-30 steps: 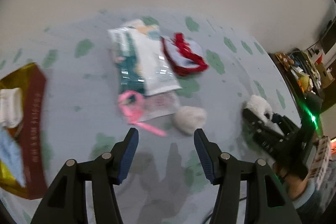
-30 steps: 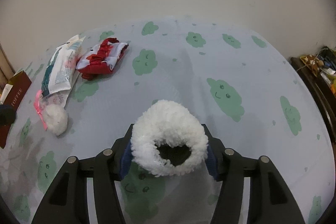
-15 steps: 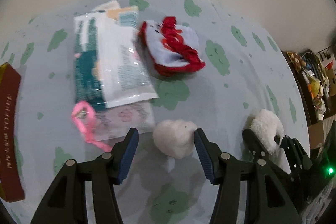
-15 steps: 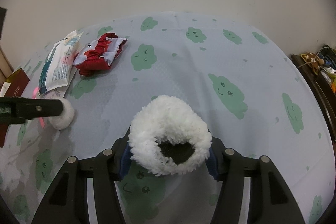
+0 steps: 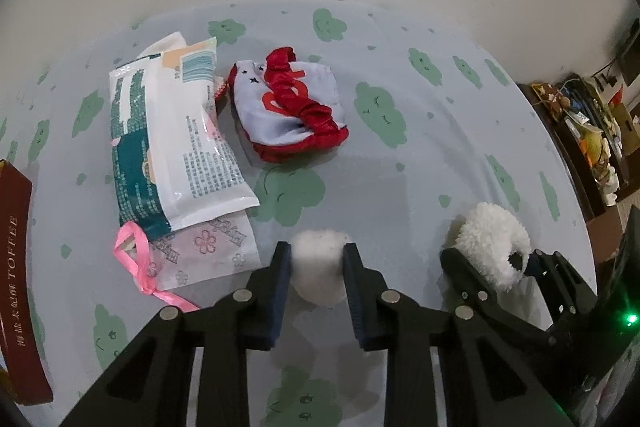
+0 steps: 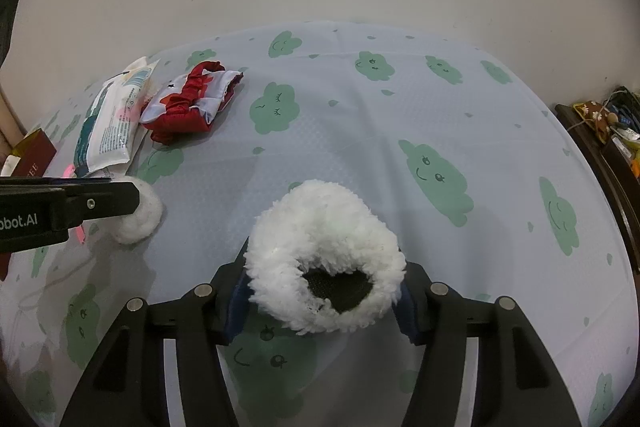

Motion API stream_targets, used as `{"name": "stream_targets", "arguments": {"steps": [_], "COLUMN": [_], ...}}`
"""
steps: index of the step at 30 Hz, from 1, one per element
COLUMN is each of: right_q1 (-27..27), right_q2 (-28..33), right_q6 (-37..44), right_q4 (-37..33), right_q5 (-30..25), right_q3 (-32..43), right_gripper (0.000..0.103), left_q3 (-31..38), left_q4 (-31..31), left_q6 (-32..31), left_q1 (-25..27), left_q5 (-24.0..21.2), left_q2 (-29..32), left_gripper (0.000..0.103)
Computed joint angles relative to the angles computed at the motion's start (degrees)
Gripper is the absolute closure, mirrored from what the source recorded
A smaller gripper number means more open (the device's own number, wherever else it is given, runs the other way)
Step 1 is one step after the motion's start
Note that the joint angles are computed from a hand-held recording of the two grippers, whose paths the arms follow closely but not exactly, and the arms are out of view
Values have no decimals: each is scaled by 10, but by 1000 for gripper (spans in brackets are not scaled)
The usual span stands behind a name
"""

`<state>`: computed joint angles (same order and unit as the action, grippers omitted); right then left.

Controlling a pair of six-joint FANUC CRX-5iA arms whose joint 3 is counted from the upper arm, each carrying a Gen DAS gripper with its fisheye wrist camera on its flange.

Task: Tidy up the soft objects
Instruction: 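Grasp the white fluffy pom-pom with the left tool while the right tool holds the slipper, then carry the white pom-pom with the left tool and release it into the tin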

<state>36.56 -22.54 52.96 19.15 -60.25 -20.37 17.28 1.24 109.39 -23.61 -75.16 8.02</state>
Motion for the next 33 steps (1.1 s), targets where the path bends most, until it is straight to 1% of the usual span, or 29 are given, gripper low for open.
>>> {"name": "stream_targets", "arguments": {"steps": [1, 2, 6, 7, 15, 22, 24, 29, 33], "right_q1": [0, 0, 0, 0, 2, 3, 6, 8, 8], "right_q2": [0, 0, 0, 0, 0, 0, 0, 0, 0], "right_q6": [0, 0, 0, 0, -3, -4, -11, -13, -12], "right_q4": [0, 0, 0, 0, 3, 4, 12, 17, 17], "right_q5": [0, 0, 0, 0, 0, 0, -2, -5, -6], "right_q3": [0, 0, -1, 0, -3, -2, -5, -7, -7], "right_gripper": [46, 46, 46, 46, 45, 45, 48, 49, 49], "left_q3": [-1, 0, -8, -8, 4, -23, -30, -36, -29], "left_q4": [12, 11, 15, 18, -4, -3, 0, 8, -7], "left_q6": [-4, 1, 13, 13, -10, -28, -31, -40, -42], "left_q1": [3, 3, 8, 9, -3, 6, 9, 23, 33], "left_q5": [-1, -4, 8, 8, 0, 2, 4, -4, -20], "left_q2": [4, 7, 4, 6, 4, -33, -44, -69, -86], "left_gripper": [76, 75, 75, 76, 80, 80, 80, 80, 80]}}
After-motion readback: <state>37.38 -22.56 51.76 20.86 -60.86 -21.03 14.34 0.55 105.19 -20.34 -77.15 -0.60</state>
